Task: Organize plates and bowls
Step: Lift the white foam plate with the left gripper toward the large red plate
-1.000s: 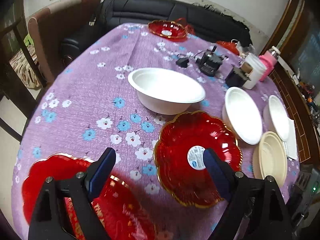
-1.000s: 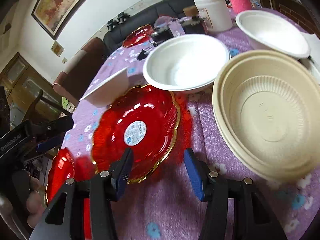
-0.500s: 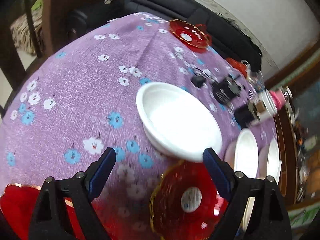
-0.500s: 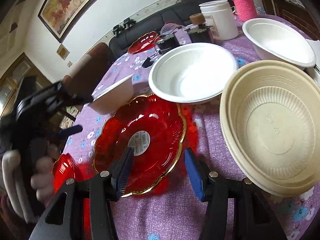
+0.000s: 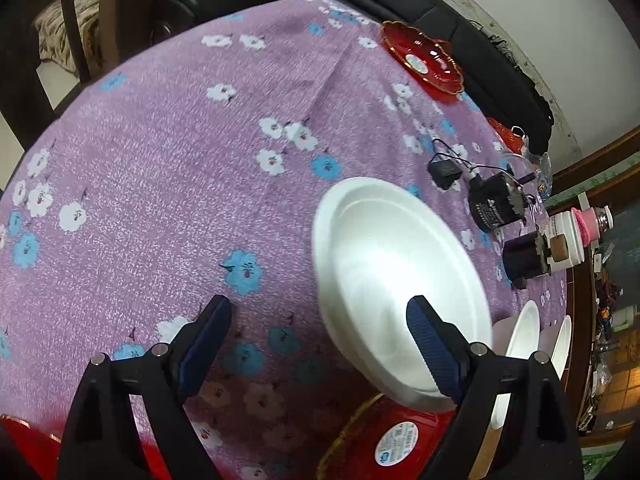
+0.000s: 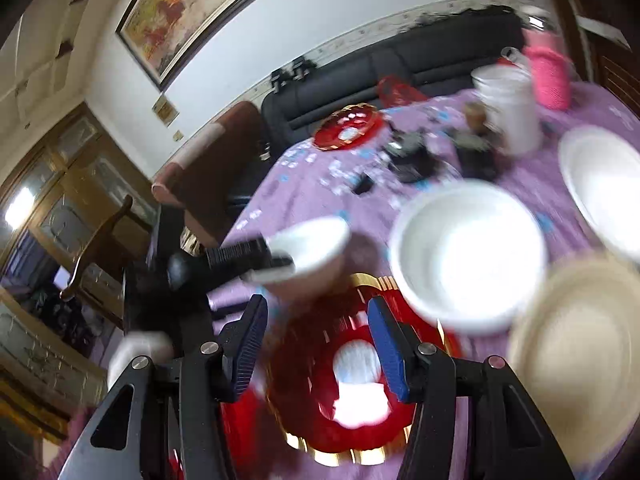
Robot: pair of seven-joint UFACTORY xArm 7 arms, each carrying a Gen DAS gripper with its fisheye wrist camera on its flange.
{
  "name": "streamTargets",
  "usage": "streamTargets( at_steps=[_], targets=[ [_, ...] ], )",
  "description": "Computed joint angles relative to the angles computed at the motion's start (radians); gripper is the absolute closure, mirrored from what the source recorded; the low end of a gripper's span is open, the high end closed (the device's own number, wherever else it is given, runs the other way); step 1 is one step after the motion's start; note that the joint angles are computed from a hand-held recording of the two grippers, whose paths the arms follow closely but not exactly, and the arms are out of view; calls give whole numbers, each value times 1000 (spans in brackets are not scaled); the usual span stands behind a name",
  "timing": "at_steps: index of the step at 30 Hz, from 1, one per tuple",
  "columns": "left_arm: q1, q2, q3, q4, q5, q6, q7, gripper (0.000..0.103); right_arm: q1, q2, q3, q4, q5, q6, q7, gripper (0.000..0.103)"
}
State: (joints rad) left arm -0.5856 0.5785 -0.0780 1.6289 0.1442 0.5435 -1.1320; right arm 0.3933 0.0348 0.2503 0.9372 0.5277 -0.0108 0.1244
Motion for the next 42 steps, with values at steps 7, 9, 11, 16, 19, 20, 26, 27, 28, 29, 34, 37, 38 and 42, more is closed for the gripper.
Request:
streamTargets(
  at_steps=[7,9,11,16,19,20,26,27,28,29,34,37,38,42],
  targets=[
    [55,-14,-38,-49,-77,-75,52,15,22,287,-103,412,-304,319,238,54],
    [63,-9,-46,-41,-94,-72,74,16,39,355,-120,503,-384,396,292,57],
    [70,-4,-54,-31,-109,-65,101,21,65,416,-144,589,-463,466,354,60],
    [59,15,-39,8,-111,-19,118,33,57,496,-129,686,-509,530,401,61],
    [71,17,-51,8,-126,-29,145,40,41,502,-110,682,-490,522,396,61],
    [76,19,-58,7,-137,-33,154,48,41,494,-110,669,-490,507,400,62],
    [70,25,-54,11,-151,-37,175,59,14,453,-85,601,-443,431,399,63],
    [67,27,-51,16,-150,-28,175,63,8,439,-78,575,-430,392,396,63],
    [65,27,-48,20,-146,-16,177,65,-3,426,-68,549,-413,348,388,63],
    [70,22,-53,11,-151,-21,183,65,-26,411,-44,520,-383,297,366,63],
    [87,13,-65,-11,-180,-43,205,68,50,387,-161,523,-503,365,462,61],
    [78,16,-56,-2,-172,-29,200,68,8,424,-107,560,-473,438,420,61],
    [77,16,-55,0,-171,-26,199,68,7,432,-101,565,-471,442,413,61],
    [79,16,-59,5,-176,-13,201,74,10,460,-78,602,-467,481,376,92]
  ],
)
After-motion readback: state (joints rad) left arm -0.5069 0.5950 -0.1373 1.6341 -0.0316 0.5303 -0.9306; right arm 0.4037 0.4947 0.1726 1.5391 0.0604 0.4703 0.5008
